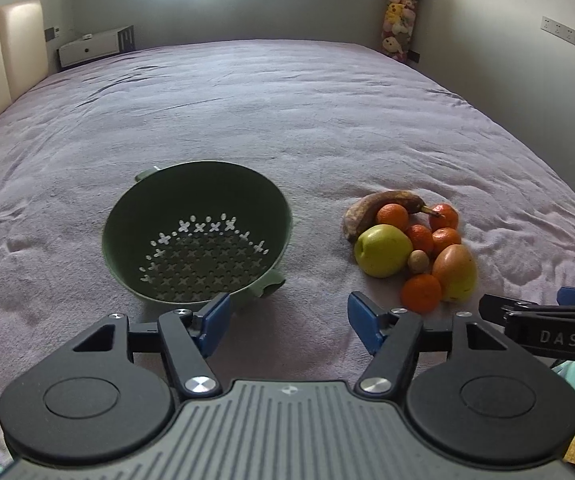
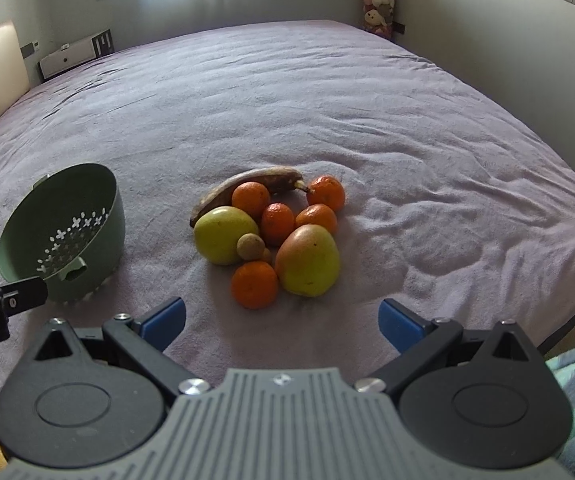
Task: Organize fruits
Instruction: 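Grasp a tangerine with the left tool while the right tool grasps the large pear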
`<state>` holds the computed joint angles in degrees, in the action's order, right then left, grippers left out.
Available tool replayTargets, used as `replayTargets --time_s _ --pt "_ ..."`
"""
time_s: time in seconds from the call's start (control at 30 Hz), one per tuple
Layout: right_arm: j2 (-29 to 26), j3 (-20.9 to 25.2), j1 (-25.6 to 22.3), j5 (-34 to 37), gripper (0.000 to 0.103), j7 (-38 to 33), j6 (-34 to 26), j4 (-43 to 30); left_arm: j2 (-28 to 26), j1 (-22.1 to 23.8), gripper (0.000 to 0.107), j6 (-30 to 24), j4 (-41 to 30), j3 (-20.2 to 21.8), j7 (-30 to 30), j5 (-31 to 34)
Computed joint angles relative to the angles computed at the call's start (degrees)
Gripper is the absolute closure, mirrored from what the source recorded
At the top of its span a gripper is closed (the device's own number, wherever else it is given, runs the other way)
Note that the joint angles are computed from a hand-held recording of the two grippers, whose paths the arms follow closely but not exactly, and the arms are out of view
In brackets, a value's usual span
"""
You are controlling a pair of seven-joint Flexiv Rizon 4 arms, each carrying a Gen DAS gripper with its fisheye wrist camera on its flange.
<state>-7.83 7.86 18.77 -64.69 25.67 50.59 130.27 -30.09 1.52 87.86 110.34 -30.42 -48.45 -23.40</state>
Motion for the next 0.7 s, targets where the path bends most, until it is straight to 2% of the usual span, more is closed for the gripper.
replayTargets --time_s 0.07,0.13,0.3,0.37,0.53,0.7 --pt "-0.1 -0.4 -0.4 -0.8 0.004 0.2 0.1 0.2 -0.6 1.5 0.037 -0.5 -0.1 -2.3 1.3 -0.3" --pt "-0.1 -0.9 -1.1 -1.9 0.005 1.0 1.4 0.7 -1.1 1.9 0.040 -0.8 -0.3 -3.5 1.8 -0.7" --pt "0.3 -3.0 -5.3 -9.3 0.017 9.2 10.2 2.9 -2.6 0.9 0.047 -2.2 -1.9 -4.0 2.7 -0.6" --pt "0.0 -3.0 -6.3 -9.1 0.029 9.3 11.9 3.0 -3.4 1.0 0.050 -4.2 -2.9 -4.9 4.2 -1.1" --pt "-1.5 -3.8 -7.6 -8.5 0.047 9.6 14.8 2.4 -6.4 -0.8 0.051 -5.4 -5.8 -5.7 7.9 -2.7" --pt "-3.2 -5.4 -8.9 -10.8 0.048 12.2 17.2 1.1 -9.8 -4.8 0.053 -6.7 -10.7 -3.0 9.4 -2.4"
